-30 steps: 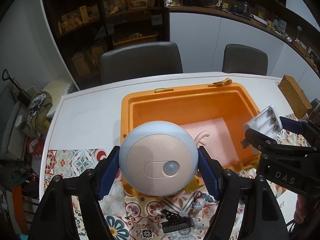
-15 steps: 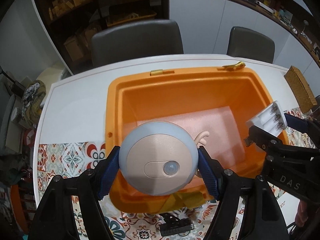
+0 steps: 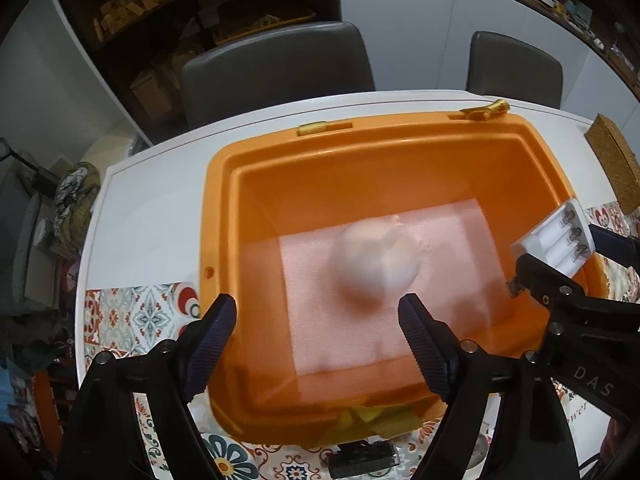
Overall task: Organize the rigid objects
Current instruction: 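Carry the night-light and charger over the orange crate with both tools, then open both tools to drop the night-light and charger into the crate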
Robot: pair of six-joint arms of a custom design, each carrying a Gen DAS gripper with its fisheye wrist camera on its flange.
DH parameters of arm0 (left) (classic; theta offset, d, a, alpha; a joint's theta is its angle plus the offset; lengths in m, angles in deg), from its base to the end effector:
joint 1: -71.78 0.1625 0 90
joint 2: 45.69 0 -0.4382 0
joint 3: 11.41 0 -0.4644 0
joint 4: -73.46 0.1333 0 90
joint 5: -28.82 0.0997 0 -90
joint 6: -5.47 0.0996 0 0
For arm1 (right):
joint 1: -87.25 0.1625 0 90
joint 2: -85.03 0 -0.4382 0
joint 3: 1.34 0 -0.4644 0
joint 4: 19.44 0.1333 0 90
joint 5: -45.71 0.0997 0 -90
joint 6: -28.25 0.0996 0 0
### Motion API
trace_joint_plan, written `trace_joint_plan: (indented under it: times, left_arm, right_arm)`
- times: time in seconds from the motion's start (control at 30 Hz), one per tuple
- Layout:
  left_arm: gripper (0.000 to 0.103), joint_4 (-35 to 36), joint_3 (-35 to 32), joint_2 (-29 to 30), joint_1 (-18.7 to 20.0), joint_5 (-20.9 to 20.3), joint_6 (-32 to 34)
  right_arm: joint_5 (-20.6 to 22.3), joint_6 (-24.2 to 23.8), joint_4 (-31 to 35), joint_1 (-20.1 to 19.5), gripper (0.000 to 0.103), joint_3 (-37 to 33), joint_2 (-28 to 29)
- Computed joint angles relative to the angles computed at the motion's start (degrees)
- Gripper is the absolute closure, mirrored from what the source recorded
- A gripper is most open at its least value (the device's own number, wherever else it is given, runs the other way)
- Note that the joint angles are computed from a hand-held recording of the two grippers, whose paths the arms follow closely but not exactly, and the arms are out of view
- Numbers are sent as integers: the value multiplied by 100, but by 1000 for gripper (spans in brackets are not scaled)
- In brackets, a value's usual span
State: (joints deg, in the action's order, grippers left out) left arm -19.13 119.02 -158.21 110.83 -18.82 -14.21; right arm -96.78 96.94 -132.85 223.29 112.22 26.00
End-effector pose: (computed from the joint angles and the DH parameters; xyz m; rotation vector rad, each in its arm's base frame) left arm -0.1462 -0.3766 0.3271 0.7601 2.2564 -0.2716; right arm 0.4329 -0.3420 0.0566 -0.1330 -2.1696 0.5708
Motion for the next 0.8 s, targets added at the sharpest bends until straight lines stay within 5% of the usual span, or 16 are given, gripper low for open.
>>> trace_joint_plan:
  times: [0.3,0.6,0.8]
  left_arm:
    - [18,459,-90,-236,-6,102,-466]
    - [10,935,-36,-738,-386,492,-801]
    - [10,1177,-101,-1006,-540,275,-876]
  right_arm:
    - [-12,36,51,4,15,-11,55]
    - [16,558,253,276,15,67,-74]
    - [114,801,330,497,15,124,-186]
